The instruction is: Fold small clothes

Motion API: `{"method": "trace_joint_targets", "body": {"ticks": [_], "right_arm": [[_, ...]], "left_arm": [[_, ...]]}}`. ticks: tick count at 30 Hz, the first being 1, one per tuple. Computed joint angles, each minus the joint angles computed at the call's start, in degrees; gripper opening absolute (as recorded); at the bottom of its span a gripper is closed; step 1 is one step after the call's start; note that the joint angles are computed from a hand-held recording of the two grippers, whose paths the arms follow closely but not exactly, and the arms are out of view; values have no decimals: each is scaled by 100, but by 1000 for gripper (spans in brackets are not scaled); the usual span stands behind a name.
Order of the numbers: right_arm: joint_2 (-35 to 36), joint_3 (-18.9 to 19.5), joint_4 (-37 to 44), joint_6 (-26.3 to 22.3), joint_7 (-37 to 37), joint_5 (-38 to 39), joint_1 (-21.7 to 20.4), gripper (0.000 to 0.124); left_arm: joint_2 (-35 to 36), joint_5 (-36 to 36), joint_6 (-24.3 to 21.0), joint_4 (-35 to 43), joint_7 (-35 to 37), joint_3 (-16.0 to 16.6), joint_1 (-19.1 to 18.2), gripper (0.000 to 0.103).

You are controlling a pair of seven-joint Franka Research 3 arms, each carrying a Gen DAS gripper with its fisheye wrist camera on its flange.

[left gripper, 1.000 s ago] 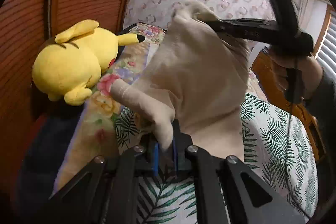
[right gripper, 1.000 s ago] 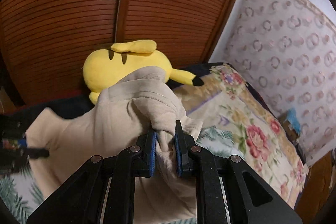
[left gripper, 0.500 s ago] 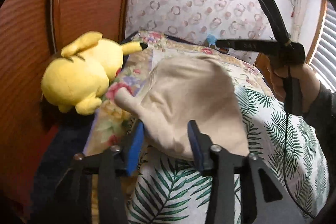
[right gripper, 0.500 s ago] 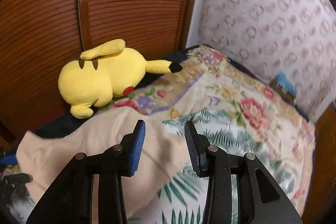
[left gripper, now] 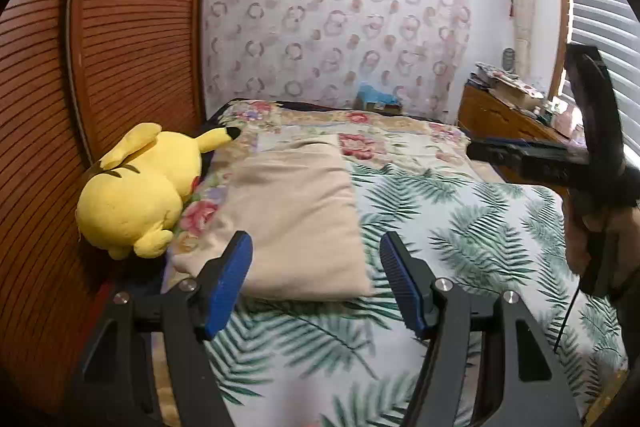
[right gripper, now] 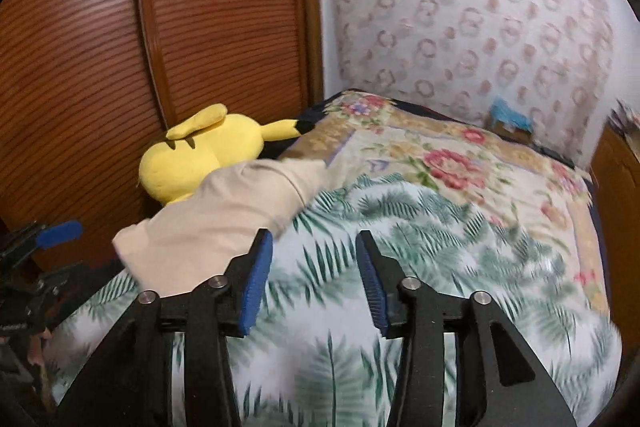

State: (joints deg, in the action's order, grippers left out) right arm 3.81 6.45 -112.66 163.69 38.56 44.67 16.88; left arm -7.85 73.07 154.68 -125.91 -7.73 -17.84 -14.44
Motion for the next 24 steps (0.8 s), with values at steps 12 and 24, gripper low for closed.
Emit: {"method": "trace_joint_targets", "body": {"ticks": [12, 24], "right_arm": [[-2135, -593, -2443, 728, 376, 93, 230, 63], [-3588, -747, -3806, 1241, 1410, -722, 62, 72]], "left_arm": [[396, -51, -216, 527, 176, -244, -555, 66], [769, -29, -525, 1182, 439, -286, -1197, 66]]}}
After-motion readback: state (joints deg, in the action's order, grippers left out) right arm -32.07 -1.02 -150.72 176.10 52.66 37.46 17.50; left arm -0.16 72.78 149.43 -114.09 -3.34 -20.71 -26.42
